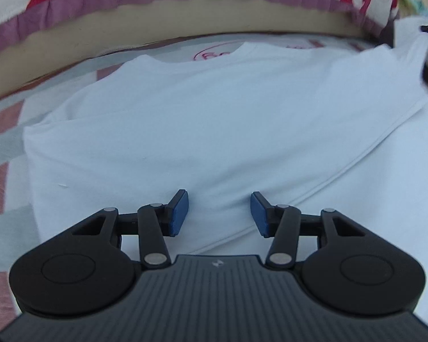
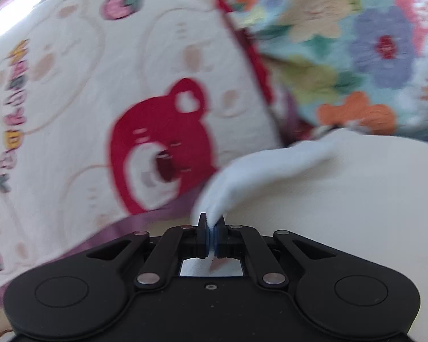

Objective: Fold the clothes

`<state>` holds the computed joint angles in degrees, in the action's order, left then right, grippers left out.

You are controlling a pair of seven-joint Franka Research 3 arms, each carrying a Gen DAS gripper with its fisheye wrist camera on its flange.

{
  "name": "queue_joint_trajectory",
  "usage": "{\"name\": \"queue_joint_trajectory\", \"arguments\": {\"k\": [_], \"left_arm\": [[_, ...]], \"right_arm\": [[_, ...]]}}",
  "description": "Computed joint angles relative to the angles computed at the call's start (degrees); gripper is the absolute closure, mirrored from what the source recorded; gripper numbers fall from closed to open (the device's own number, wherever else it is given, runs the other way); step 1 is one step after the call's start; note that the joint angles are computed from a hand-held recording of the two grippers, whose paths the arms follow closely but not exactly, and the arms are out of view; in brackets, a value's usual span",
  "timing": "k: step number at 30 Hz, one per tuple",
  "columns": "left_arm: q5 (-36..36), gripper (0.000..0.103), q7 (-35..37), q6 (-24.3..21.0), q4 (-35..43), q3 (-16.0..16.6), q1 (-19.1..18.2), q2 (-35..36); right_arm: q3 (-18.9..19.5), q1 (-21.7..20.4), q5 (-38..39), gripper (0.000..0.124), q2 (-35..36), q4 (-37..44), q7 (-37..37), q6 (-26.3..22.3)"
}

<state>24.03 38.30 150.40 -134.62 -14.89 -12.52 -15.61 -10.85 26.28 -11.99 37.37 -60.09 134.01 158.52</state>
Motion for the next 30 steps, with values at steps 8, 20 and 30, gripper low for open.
{"name": "queue_joint_trajectory", "arguments": {"k": [8,20,30], "left_arm": [[-2.33,0.052,1.00,-0.14,0.41,0.96,-0.42,0.25],[-6.82,0.050,-3.43,14.99,-5.25,-0.02,2.85,-4.90],[2.21,0.047,-19.36,13.86,-10.24,-3.83,9.29,-11.96]], "right_arm": [[-0.19,0.19,-1.25,0.120,-0.31,0.50,0.04,-4.26],[7.42,4.48,0.72,0.118,-3.04,-1.97,-12.98,6.83],[30.31,4.68,11.06,0.092,-10.66,-19.23,-46.95,3.68]]}}
